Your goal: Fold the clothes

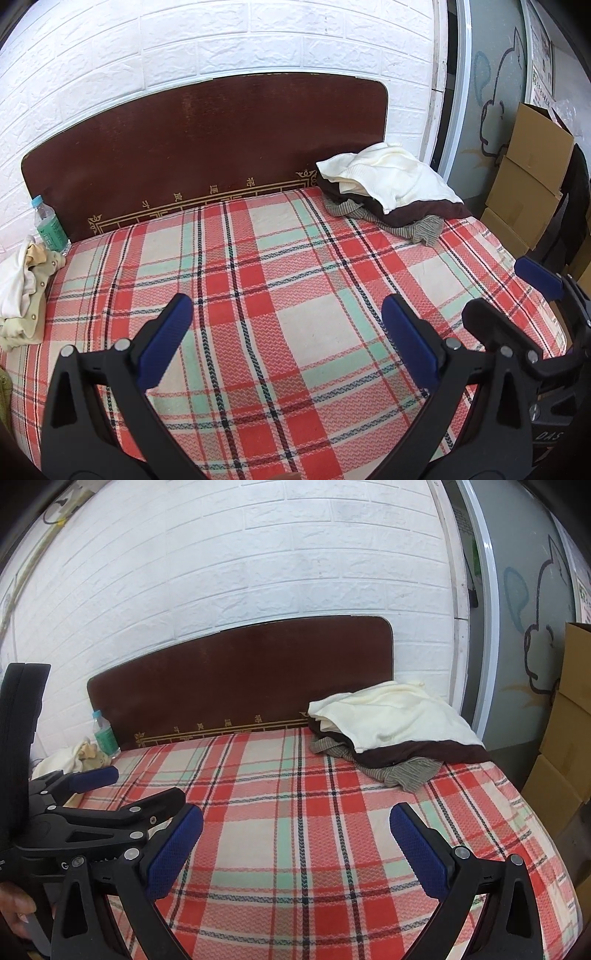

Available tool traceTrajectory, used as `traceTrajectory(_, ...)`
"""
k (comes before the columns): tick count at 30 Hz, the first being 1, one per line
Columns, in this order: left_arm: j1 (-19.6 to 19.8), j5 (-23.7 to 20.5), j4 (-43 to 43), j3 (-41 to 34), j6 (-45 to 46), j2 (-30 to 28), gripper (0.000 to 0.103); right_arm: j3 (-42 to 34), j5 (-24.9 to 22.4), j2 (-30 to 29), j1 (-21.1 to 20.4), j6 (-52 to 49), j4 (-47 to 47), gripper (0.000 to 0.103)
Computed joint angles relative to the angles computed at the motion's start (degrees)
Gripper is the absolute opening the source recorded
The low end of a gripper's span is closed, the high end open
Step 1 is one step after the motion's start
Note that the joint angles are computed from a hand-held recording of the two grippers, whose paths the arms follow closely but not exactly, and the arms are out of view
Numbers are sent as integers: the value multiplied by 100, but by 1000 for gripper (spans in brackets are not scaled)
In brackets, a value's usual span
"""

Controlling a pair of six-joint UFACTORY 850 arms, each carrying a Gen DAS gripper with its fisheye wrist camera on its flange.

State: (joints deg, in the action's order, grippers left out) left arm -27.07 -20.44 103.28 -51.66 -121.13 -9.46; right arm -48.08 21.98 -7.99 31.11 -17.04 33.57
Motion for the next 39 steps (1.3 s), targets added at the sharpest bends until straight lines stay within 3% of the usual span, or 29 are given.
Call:
traceTrajectory(9, 8, 56, -261, -160, 152, -92, 102, -82, -74, -60, -69, -169, 129, 103)
traceTrajectory(26, 86, 122, 964, -273, -1255, -290, 102, -235, -239, -196, -225, -85, 39, 103)
traceTrajectory(33, 47, -90, 795, -345, -1017, -405, 102, -273, -264, -274, -272, 51, -54, 103)
traceTrajectory(39, 74, 65, 247, -472, -498, -494, 102, -315, -243, -329, -268, -264, 170, 103)
